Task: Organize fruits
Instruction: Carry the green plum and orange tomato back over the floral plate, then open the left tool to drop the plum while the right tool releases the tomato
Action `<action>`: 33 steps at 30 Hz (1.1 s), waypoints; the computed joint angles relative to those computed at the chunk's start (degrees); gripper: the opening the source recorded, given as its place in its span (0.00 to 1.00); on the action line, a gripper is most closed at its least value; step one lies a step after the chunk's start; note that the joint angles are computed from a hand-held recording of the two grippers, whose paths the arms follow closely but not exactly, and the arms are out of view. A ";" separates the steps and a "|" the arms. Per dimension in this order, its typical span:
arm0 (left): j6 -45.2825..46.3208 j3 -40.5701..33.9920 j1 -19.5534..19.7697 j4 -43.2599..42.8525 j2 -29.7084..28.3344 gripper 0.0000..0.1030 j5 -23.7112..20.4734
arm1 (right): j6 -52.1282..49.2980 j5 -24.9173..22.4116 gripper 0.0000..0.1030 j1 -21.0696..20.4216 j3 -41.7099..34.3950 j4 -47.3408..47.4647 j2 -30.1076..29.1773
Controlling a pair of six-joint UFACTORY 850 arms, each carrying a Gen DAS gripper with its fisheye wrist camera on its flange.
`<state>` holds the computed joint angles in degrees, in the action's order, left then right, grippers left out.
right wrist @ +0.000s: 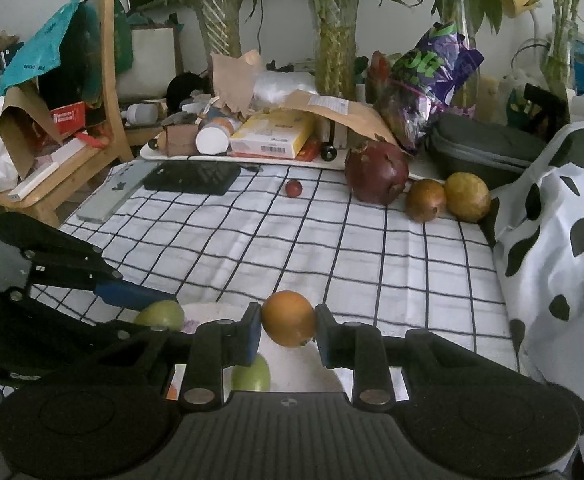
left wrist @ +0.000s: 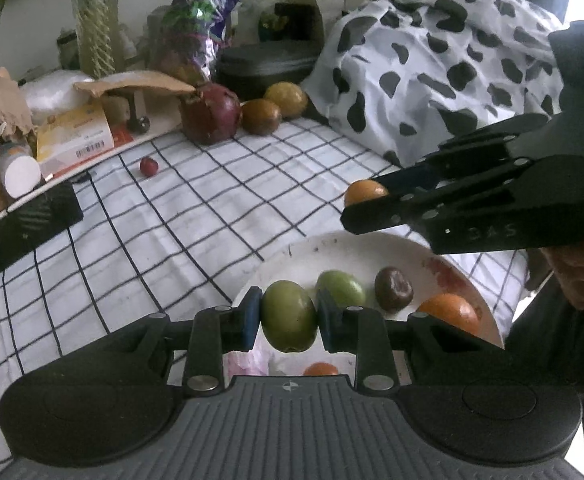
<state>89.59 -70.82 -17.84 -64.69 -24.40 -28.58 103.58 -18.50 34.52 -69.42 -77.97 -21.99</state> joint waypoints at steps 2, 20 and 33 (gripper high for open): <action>-0.25 0.30 -0.29 0.69 -0.02 0.28 0.76 | -1.08 -0.20 0.28 0.26 0.25 1.41 0.16; -3.77 -0.20 -1.07 4.43 -0.85 0.51 2.35 | -6.60 -0.57 0.29 0.51 0.79 9.30 0.62; 0.78 4.22 -0.88 -1.88 3.33 0.61 5.64 | -3.54 -0.61 0.29 1.29 2.62 8.56 2.30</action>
<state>90.37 -66.60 -18.72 -66.57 -21.07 -22.94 100.04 -19.11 35.81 -66.81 -69.41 -19.69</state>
